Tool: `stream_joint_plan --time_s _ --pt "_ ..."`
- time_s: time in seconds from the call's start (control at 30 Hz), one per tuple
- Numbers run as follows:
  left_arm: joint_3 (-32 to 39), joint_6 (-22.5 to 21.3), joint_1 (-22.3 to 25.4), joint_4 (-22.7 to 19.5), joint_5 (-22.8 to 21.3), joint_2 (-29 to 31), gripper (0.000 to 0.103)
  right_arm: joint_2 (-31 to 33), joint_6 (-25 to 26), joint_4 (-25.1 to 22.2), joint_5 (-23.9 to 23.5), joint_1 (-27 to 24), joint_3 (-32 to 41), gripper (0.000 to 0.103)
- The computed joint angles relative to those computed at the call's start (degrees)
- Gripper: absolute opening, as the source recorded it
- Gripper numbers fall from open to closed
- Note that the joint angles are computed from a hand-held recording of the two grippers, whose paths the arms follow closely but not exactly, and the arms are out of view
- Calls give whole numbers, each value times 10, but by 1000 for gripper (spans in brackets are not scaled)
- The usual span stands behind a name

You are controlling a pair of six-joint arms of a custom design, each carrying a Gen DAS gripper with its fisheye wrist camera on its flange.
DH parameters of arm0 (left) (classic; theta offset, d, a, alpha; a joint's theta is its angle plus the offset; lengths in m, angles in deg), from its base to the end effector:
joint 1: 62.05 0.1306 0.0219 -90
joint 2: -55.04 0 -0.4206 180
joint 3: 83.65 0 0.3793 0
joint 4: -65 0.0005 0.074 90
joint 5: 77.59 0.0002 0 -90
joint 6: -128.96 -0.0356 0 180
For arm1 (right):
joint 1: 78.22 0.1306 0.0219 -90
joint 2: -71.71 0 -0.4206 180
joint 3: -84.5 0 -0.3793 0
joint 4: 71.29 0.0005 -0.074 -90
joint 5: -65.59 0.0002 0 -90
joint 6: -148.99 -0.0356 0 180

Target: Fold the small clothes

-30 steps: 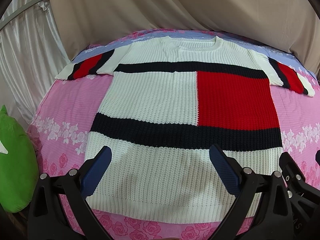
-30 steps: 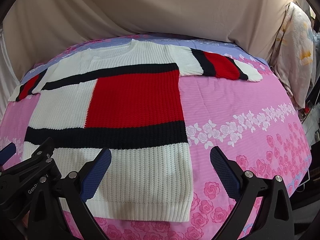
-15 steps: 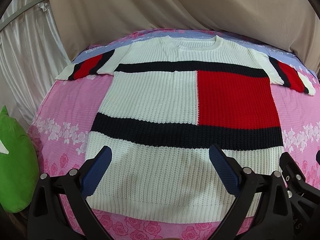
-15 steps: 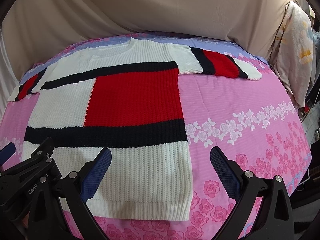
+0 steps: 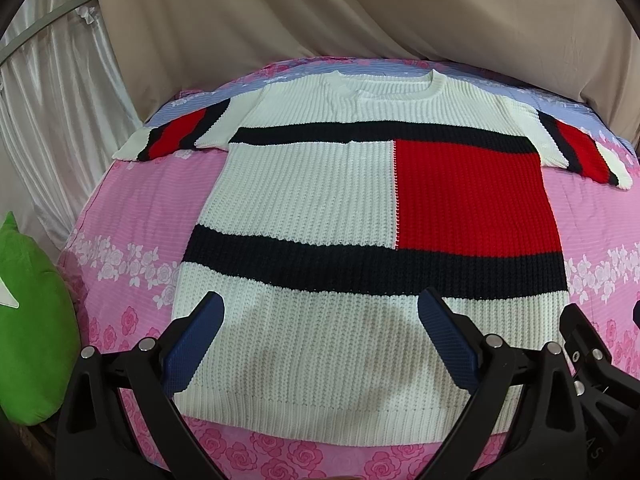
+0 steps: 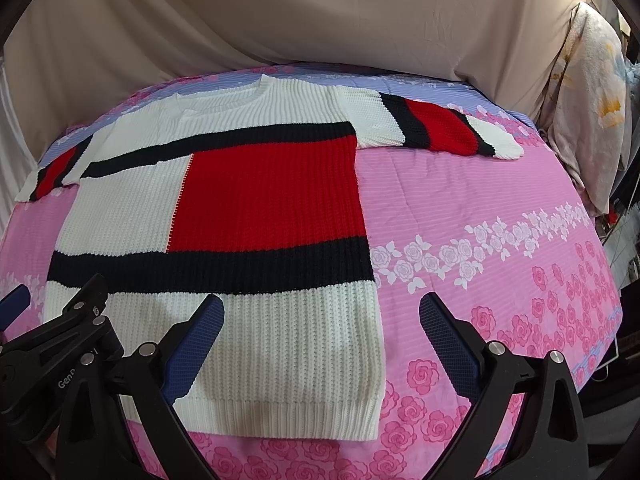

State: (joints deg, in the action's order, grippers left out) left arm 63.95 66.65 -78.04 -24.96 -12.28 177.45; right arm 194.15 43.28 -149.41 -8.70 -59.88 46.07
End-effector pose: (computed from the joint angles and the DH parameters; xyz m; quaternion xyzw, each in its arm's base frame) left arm 0.6151 -0.1613 0.5508 -0.1436 0.9436 0.1143 0.2757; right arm 0.6311 0.1985 0.5170 0.0146 0.9552 -0.0484 0.2918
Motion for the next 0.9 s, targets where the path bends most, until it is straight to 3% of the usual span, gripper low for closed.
stream_joint_plan --time_s 0.9 --pt "-22 -1 -1 8 -3 -9 95 11 -2 -13 -1 0 15 97"
